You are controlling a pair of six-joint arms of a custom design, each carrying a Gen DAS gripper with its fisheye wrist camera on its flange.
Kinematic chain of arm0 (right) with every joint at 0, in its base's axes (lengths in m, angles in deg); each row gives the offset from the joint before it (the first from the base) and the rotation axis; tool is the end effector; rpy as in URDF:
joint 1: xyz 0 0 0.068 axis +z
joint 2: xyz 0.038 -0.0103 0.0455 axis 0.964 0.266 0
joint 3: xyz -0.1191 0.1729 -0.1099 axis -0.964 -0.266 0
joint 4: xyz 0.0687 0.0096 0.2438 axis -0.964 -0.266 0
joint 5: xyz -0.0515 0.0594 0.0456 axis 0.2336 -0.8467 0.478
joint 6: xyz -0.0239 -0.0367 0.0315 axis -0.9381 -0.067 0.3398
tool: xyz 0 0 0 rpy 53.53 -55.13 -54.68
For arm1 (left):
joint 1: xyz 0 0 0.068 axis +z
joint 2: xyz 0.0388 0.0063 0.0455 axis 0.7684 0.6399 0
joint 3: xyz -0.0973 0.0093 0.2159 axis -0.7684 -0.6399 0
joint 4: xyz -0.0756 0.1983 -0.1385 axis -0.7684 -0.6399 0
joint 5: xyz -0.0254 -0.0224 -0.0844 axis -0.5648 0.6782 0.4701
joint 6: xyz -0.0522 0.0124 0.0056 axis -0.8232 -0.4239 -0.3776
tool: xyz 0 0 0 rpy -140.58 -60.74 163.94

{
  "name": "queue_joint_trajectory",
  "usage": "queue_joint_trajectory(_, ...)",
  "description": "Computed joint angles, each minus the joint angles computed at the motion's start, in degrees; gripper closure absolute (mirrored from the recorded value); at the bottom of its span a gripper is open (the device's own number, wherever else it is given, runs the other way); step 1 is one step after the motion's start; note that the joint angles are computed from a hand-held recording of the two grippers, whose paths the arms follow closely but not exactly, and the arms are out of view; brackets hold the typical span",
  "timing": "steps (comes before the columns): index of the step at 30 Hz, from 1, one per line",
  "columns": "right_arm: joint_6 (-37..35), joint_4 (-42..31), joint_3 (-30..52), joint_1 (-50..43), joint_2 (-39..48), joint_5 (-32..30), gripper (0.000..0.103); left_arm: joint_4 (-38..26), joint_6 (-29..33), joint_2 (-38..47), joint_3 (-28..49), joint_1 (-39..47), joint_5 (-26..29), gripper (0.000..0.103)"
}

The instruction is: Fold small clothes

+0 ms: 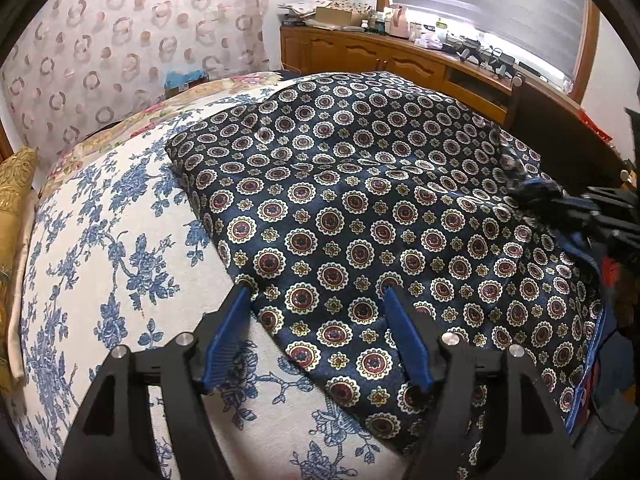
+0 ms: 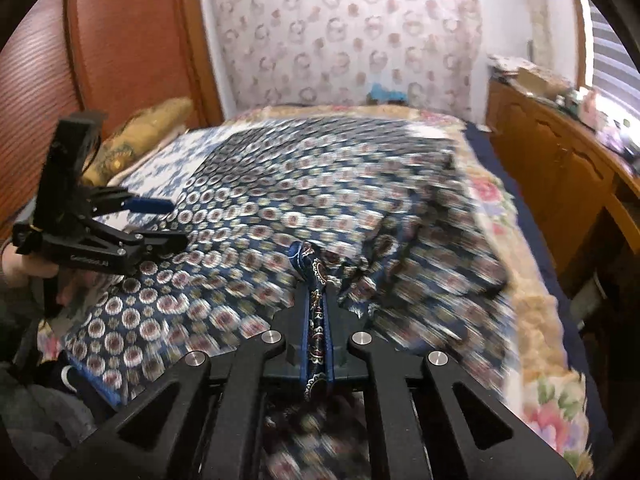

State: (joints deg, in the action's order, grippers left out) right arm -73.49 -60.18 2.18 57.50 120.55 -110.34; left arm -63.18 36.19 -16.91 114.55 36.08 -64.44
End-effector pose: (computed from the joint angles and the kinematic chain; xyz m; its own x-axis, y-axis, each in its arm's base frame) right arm 0.2809 -0.0608 0.1298 -0.5255 -0.3625 -0.7697 -0.6495 0.7553 0.0876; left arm 0.1923 -0.0486 0.1574 -0.7547 0.1232 -0.6444 0.1982 0.9791 -0.0448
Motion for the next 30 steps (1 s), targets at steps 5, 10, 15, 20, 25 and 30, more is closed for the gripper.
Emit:
queue_joint_trajectory(5, -4.87, -6.46, 2.44, -9.37, 1.41, -4.00, 0.100, 0.09, 0.17, -0.02, -0.16, 0.22, 0.15, 0.031)
queue_joint_trajectory(10, -7.52, -9.60, 4.78, -12.99, 3.93, -4.21, 0.097, 0.09, 0.26, 0.05, -0.13, 0.25, 0.14, 0.031)
queue_joint_trajectory(15, -3.53, -5.66, 2.89, -12.77, 0.93, -4.79, 0.074, -0.03, 0.17, -0.19, -0.25, 0.21, -0.02, 0.031)
queue_joint_trajectory(20, -0.25, -2.12, 3.40, -10.66, 0.53, -3.98, 0.068, -0.25, -0.37, -0.99, -0.58, 0.72, 0.31, 0.031)
queue_joint_trajectory(25, 3.19, 0.20, 7.10, -6.94, 6.31, 1.55, 0.070, -1.70, -2.00, -7.51, -2.53, 2.61, 2.65, 0.031)
queue_joint_trajectory(30, -0.53, -3.01, 8.25, -9.01, 7.33, -2.52, 0.100, -5.35, -3.55, -15.40, -2.50, 2.79, 1.79, 0.031)
